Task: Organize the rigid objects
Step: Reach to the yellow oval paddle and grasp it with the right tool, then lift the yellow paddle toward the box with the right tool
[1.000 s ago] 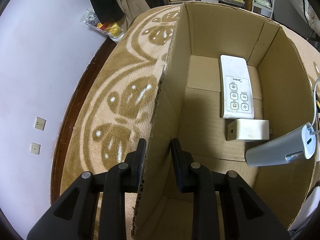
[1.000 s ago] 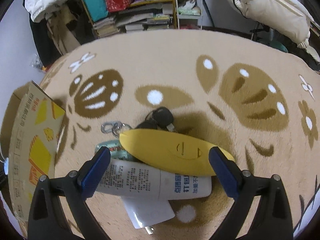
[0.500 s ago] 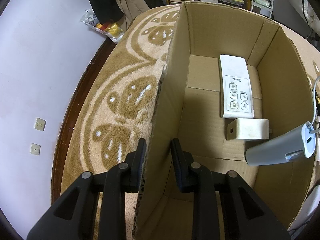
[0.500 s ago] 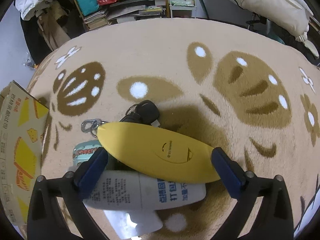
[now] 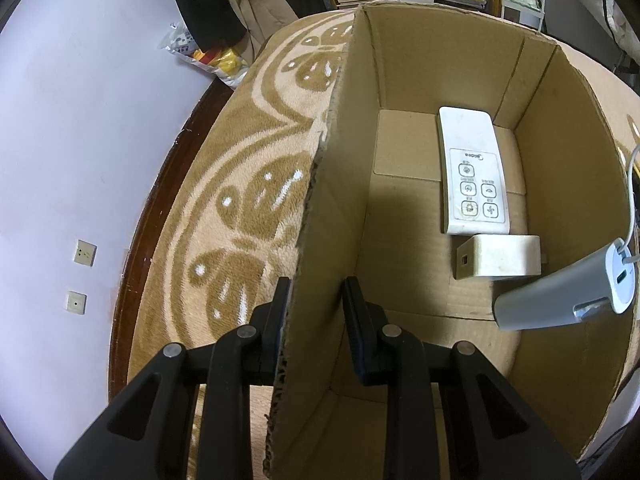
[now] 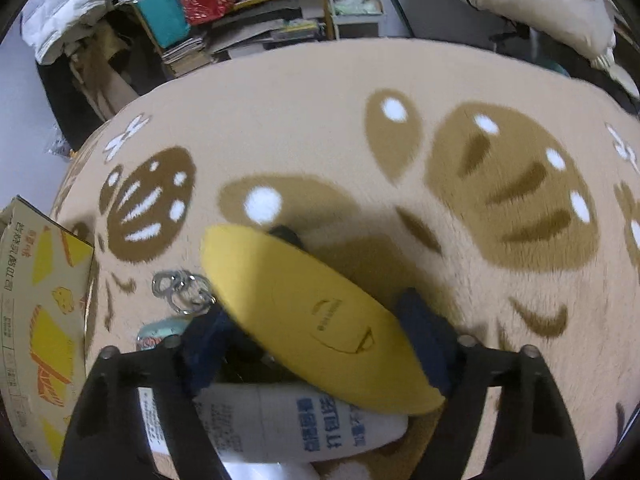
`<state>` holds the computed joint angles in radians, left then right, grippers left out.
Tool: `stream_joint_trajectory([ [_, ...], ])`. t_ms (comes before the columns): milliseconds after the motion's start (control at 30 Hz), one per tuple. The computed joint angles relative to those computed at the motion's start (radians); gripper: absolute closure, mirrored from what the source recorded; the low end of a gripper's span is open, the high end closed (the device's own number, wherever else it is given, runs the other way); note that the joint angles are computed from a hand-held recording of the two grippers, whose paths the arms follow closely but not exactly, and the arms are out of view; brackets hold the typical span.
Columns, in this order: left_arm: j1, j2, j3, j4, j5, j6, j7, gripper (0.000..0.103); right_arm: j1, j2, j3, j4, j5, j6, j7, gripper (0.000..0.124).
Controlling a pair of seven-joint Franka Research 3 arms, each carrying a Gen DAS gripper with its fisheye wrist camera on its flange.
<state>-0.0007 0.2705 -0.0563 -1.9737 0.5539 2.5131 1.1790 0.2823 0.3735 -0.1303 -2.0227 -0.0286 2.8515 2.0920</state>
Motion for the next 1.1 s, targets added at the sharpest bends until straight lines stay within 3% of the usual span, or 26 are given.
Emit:
stream_joint_trajectory([
  [100,0.0,-0.001,0.0,-0.002,0.001,0.002,0.001,0.078,0.028,0.007,-0.023,0.005,-0.037,0.031,0.012,0.067],
  [267,-0.002,-0.002,0.001,-0.003,0.01,0.0,-0.002,0.078,0.113,0.013,-0.116,0.037,-0.183,-0.01,0.107,0.1],
  [433,0.0,-0.003,0.001,-0.006,0.009,0.001,-0.002,0.078,0.218,0.01,-0.241,0.041,-0.44,-0.006,0.346,0.107],
  [533,0.0,-0.004,0.0,-0.006,0.01,0.002,0.0,0.078,0.252,-0.014,-0.292,0.019,-0.571,0.059,0.496,0.113],
  [667,0.003,-0.003,-0.001,-0.004,-0.001,0.002,0.006,0.078,0.203,-0.03,-0.244,0.026,-0.611,0.113,0.532,0.115],
  [1100,-0.001,-0.002,-0.001,-0.003,0.005,0.0,0.004,0.078,0.212,-0.054,-0.195,0.049,-0.626,0.197,0.514,0.115],
])
